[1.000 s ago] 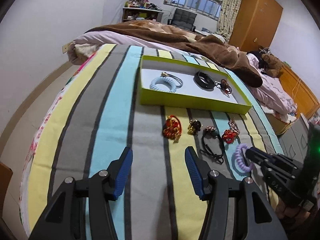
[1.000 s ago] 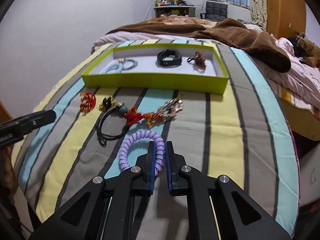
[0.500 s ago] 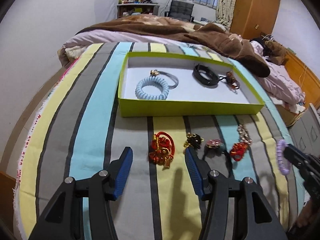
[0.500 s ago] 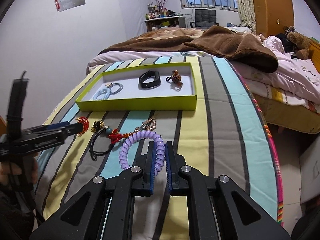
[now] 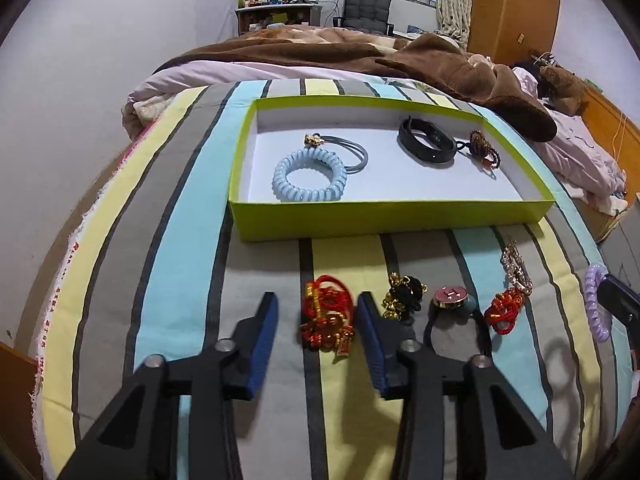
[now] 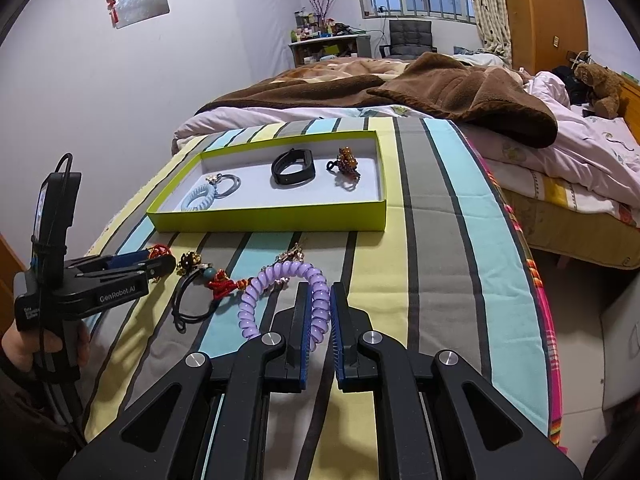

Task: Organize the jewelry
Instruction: 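Close the left gripper on the red flower hair clip while right holds the purple coil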

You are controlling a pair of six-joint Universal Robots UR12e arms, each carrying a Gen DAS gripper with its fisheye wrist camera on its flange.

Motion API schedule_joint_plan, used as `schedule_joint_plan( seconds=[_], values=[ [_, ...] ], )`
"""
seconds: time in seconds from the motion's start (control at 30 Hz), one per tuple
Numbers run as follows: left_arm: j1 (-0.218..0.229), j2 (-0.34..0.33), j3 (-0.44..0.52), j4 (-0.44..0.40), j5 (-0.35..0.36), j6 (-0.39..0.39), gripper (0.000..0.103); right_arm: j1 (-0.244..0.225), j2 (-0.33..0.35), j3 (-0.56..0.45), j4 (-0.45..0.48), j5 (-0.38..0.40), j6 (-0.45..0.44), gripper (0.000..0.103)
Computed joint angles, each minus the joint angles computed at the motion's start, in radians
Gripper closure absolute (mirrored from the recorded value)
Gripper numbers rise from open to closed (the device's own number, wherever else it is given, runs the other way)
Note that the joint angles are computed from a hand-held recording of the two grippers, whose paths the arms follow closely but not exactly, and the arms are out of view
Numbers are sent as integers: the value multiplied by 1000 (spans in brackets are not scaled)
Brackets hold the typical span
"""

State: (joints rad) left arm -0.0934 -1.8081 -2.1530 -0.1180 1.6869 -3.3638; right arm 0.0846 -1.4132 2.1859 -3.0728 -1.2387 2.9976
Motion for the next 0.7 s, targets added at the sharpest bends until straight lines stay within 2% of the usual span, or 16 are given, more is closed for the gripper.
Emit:
schedule_joint_plan(
  seconds=[0.07,0.4,0.43,0.7],
  values=[
    [0,1,0,1,-2,8,76,-1,2,-3,2,4,-1,94],
    [3,0,-8,36,-11,22,84,-1,6,-6,4,4,-1,94],
    [4,1,-9,40,-15,27,89,-1,6,-6,3,3,-1,94],
    [16,17,-20,80,-45,20,89,-3,5,-14,-1,9,0,94]
  ],
)
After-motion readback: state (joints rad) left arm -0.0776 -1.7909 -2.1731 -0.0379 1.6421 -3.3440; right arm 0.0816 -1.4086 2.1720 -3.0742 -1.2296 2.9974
